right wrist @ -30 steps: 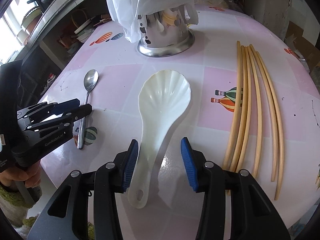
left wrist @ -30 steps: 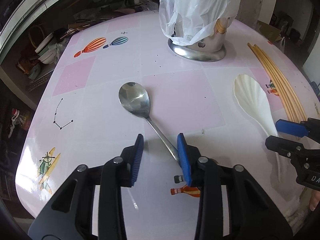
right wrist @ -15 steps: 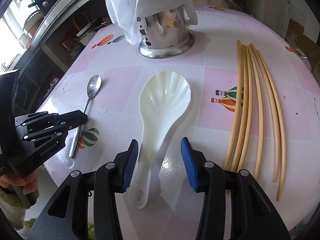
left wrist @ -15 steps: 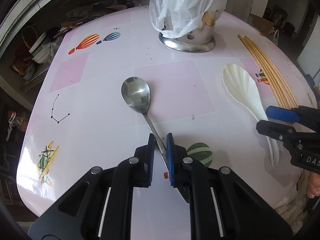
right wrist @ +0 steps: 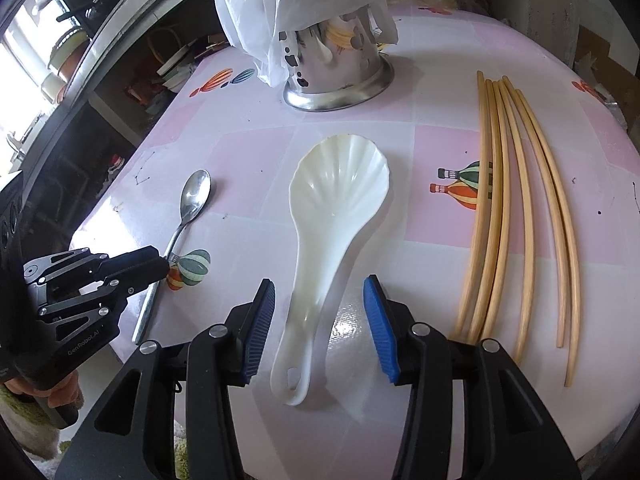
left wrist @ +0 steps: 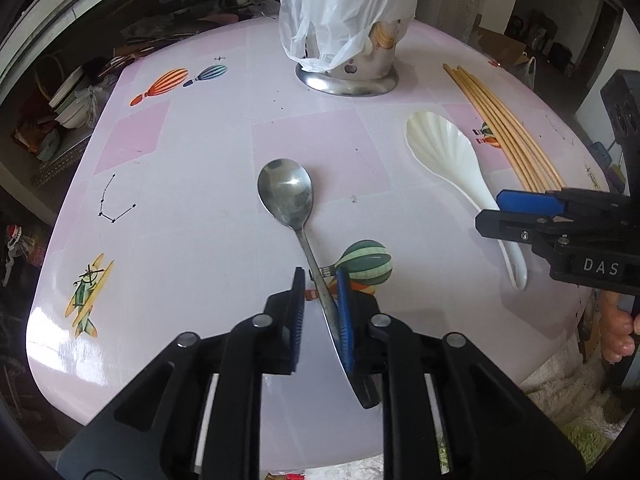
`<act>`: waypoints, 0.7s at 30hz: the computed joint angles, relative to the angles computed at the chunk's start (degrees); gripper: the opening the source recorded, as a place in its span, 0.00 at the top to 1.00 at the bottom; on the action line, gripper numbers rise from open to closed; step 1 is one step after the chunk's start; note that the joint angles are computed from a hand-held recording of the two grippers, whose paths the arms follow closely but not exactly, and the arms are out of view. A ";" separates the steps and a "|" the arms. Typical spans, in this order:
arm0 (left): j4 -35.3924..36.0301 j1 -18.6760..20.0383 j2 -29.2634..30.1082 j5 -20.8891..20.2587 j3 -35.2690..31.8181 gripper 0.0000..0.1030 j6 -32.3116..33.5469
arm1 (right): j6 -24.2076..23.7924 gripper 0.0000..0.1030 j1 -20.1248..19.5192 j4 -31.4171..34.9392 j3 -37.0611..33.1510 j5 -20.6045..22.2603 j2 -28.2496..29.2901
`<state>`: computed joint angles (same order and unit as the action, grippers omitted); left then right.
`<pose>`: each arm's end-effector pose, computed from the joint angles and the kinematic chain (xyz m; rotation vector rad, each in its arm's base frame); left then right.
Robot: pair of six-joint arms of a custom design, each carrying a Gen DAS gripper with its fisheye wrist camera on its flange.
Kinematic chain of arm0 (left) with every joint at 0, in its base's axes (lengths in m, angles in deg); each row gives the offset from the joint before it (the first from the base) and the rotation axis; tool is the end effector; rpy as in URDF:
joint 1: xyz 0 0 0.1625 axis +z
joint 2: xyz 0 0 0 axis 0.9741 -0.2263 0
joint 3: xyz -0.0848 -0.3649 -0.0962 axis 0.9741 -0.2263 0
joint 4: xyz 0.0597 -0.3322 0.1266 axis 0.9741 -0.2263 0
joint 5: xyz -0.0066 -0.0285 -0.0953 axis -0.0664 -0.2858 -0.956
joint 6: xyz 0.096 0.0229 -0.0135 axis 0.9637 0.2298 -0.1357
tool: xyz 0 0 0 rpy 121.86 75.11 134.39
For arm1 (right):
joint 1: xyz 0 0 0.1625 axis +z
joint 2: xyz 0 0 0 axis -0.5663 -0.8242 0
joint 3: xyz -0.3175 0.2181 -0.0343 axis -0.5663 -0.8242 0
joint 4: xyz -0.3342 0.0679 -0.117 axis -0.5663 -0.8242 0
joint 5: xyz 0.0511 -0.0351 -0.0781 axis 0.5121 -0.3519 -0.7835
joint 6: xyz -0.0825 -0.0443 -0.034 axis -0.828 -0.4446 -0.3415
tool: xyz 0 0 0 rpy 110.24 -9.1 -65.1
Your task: Organize utensils
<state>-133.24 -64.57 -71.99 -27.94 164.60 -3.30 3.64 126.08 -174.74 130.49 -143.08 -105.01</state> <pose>-0.3111 -0.2624 0.0509 0.4690 2.3479 -0.4838 0.1077 -0.2901 0.2506 0.4279 -2.6831 0.4167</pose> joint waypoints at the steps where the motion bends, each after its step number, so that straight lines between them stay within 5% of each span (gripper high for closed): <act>1: 0.08 -0.18 -0.48 0.74 0.20 0.67 -0.84 | 0.37 0.51 -0.20 0.49 -0.09 0.47 -0.49; 9: 0.70 -2.33 -6.33 7.54 2.30 0.29 -6.55 | -1.11 0.28 2.70 -4.28 0.47 1.89 -4.74; 15: 1.39 -2.82 -8.67 9.55 3.09 0.25 -9.91 | -1.97 0.13 6.61 -11.11 0.77 -0.71 -4.91; 21: -9.16 -2.38 -9.92 7.56 6.58 0.17 -5.73 | -2.97 0.06 10.42 -20.65 1.48 -6.64 -2.79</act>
<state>-142.39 -66.95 -81.91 -20.38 171.18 -9.03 0.67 136.50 -195.38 131.97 -149.73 -107.80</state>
